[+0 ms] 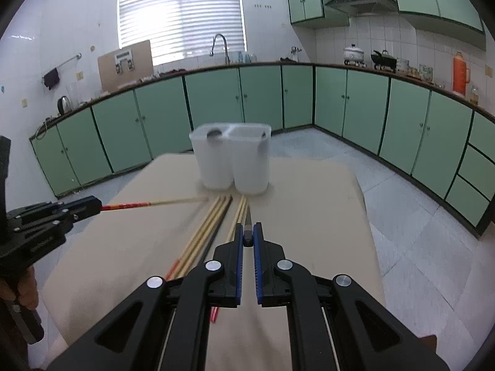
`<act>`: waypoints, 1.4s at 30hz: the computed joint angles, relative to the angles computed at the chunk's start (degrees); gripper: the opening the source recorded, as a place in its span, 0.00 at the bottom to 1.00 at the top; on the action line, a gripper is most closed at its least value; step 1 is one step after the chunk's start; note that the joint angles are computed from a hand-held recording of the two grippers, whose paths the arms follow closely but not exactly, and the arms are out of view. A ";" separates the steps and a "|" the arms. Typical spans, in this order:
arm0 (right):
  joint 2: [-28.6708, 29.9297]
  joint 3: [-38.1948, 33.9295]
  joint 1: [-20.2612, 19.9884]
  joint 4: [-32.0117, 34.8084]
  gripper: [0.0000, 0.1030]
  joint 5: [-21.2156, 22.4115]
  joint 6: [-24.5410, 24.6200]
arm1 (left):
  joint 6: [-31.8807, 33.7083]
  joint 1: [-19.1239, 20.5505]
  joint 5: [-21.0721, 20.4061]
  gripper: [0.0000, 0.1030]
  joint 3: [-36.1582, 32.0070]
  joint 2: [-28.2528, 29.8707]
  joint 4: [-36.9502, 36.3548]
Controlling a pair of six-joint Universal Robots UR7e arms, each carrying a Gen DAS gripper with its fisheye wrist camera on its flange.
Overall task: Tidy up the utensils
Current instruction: 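Lift both held chopsticks off the table toward the white holder, then lower both chopsticks into the white holder and open both tools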
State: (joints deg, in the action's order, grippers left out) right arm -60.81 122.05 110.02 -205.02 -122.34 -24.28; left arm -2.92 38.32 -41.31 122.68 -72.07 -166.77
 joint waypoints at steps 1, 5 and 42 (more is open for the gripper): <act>0.05 -0.64 0.29 -0.12 0.06 0.14 -0.67 | 0.90 -0.43 -0.19 0.05 -0.59 0.12 -0.69; 0.06 -3.22 0.81 1.49 0.06 0.94 -2.50 | 4.26 -1.29 -0.78 0.05 -3.25 1.56 -3.03; -1.12 -29.73 3.45 25.84 0.06 10.72 -8.95 | 24.30 1.90 -8.40 0.05 -34.99 16.86 -12.30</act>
